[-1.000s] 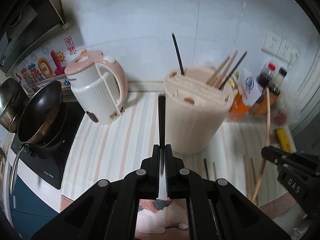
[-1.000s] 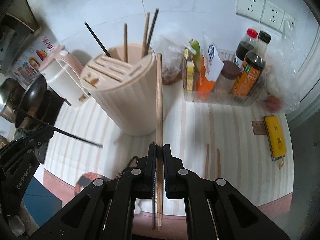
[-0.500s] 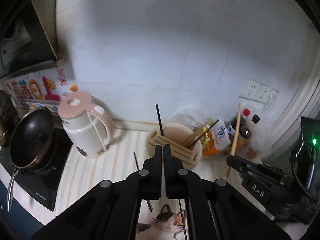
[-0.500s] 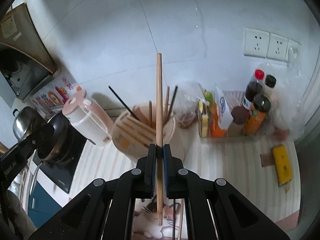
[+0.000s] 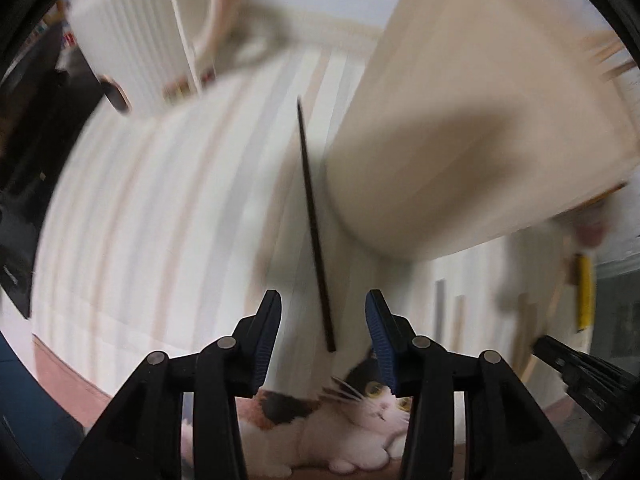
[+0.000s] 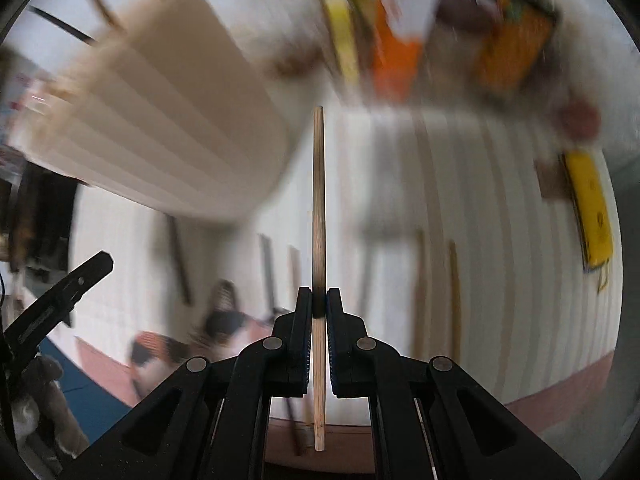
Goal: Organize utensils
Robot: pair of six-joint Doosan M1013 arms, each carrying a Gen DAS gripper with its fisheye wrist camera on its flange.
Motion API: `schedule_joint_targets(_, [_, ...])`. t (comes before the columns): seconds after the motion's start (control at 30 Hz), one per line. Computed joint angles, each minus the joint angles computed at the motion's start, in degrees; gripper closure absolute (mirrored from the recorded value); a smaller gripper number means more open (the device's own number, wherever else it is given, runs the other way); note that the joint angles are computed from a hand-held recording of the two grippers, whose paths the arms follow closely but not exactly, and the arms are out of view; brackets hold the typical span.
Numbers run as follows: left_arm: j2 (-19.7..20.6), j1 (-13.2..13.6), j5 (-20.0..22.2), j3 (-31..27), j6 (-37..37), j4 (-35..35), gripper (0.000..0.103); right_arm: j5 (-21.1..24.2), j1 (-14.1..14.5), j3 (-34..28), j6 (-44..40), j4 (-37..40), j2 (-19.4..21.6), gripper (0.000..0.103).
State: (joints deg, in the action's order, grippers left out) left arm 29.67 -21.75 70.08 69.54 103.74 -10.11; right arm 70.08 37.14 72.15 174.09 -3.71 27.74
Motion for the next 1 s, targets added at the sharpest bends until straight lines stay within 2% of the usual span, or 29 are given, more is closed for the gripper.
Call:
schedule_joint_targets(0.17, [1.7,-1.6,-0.8,1.9,-2.7,5.4,0.066,1.5,-0.6,1.8,-0.9,4.4,1.3,0.096])
schedule_joint_targets(0.23, [0.6,-2.3,-4.5,4.0,-2.6,8.1,0.087,2.0,-0.8,2.3,-1.0,5.3,1.7,0.096])
schedule_joint_targets(0.3, [0.0,-2.7,-5.6,5.1,-2.2,9.4,0.098,2.8,-0.9,2.4,-1.2,5.8,2.1,0.096])
schedule_joint_targets(0.4, [-1.4,-2.3,-5.2,7.1,-1.9,10.4,0.098,3.2,-0.9,2.4,-2.3,6.2,2.4,0.096])
schedule_joint_targets(0.53, [-4.7,-0.2,-1.9,11.9,1.5,9.9,0.098,3.1,-0.5,2.0,-3.9,6.5,2.6,0.096])
schedule_joint_targets(0.63, [-5.7,1.3,0.0,13.3,2.2,9.1,0.097,2.6,-0.1,1.8,-5.0,7.3,2.9,0.096])
schedule_joint_targets(0.73, [-4.5,1.5,0.3,11.5,0.2,8.9,0.095,2.2,0.0,1.8,-5.6,7.9,3.3,0.096])
schedule_joint_targets(0.93, [-0.9,-0.5,-0.3,6.0,0.1,10.8,0.095,2.2,-0.2,1.7,-5.5,7.9,3.6,0.096])
schedule_joint_targets(1.0, [0.2,-1.2,-0.6,4.3,0.8,11.8,0.095,2.2,-1.0,1.6,-5.7,8.1,3.8,0.096])
